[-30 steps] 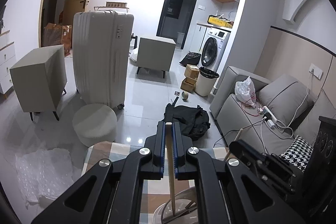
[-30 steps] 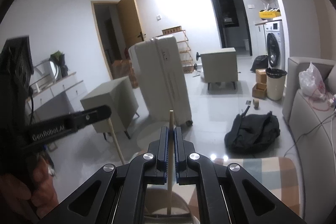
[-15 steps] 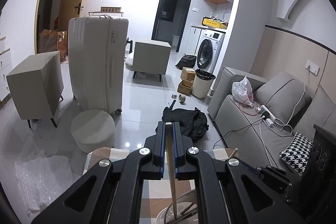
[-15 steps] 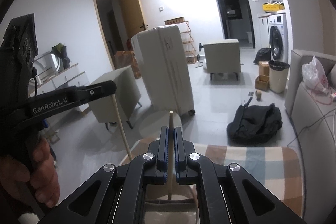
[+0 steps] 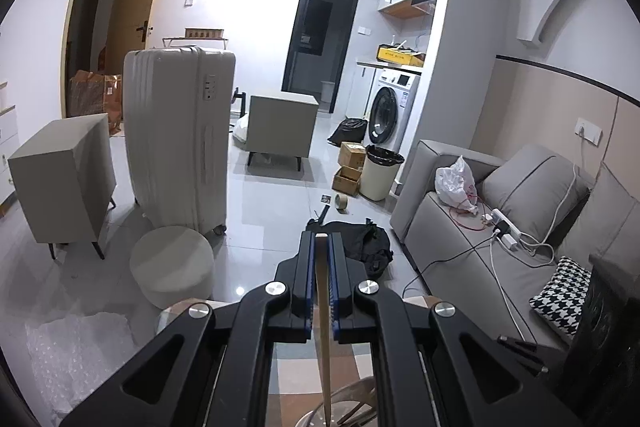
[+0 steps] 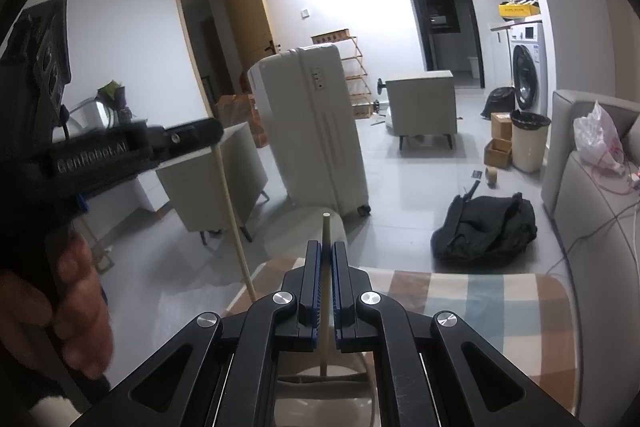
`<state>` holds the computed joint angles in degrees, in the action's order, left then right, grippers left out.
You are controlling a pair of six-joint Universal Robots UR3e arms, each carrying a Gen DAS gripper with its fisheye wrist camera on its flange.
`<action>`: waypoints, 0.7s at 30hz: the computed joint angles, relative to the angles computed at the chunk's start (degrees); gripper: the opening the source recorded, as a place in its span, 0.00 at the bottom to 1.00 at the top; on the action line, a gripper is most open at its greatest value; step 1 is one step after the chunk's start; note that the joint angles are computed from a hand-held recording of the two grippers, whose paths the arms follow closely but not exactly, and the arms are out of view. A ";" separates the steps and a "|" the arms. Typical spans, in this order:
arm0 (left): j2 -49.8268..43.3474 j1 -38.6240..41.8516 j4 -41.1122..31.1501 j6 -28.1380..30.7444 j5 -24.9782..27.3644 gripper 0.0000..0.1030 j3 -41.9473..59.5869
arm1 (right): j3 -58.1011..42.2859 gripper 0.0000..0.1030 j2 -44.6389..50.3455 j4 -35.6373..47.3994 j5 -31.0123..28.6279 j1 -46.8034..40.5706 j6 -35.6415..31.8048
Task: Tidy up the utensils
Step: 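Open the left tool over the holder while the right tool releases its chopstick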
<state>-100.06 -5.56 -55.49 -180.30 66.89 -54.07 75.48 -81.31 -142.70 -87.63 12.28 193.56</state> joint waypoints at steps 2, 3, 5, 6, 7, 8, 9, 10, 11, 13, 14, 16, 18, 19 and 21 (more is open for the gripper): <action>1.54 -0.25 3.91 -0.02 0.52 0.02 -4.43 | 0.61 0.04 -0.33 -0.17 0.21 -0.02 -0.30; 1.90 -0.35 4.97 0.14 0.74 0.02 -5.69 | 0.96 0.04 -0.55 -0.12 0.47 -0.10 -0.50; 2.57 -0.47 7.43 0.13 1.20 0.02 -7.79 | 1.83 0.04 -1.08 -0.12 0.69 -0.18 -0.72; 2.75 -0.38 7.85 0.25 1.14 0.02 -8.15 | 2.29 0.04 -1.36 -0.13 1.03 -0.29 -0.73; 2.83 -0.26 7.96 0.31 0.93 0.02 -8.16 | 2.75 0.04 -1.63 -0.17 1.26 -0.36 -0.78; 2.78 -0.10 7.68 0.40 0.58 0.02 -7.83 | 3.21 0.04 -1.88 -0.15 1.24 -0.34 -0.91; 2.64 -0.11 7.29 0.45 0.45 0.02 -7.35 | 3.40 0.04 -1.99 -0.01 1.26 -0.34 -0.98; 2.75 0.21 6.83 0.53 -0.16 0.02 -7.19 | 3.62 0.04 -2.11 0.06 1.33 -0.39 -0.97; 2.94 0.61 5.87 0.58 -0.98 0.02 -6.92 | 3.84 0.04 -2.24 0.09 1.41 -0.37 -0.85; 3.50 1.37 4.06 1.03 -2.31 0.02 -6.63 | 4.25 0.04 -2.65 0.11 1.79 -0.43 -0.75; 3.79 1.81 3.11 1.26 -3.30 0.02 -6.62 | 4.54 0.04 -2.90 0.07 2.13 -0.55 -0.88; 4.42 2.49 0.83 2.13 -4.75 0.02 -6.69 | 4.31 0.04 -3.04 0.68 2.96 -0.76 -1.51; 5.37 3.49 -2.23 3.50 -6.92 0.02 -6.87 | 3.99 0.04 -3.05 1.37 3.83 -0.90 -2.36; 5.93 3.94 -3.61 4.20 -7.87 0.02 -7.11 | 3.43 0.04 -2.94 2.32 4.36 -0.94 -2.89; 6.65 4.77 -7.83 5.75 -9.68 0.02 -6.47 | 3.47 0.07 -3.07 2.95 5.60 -1.20 -3.47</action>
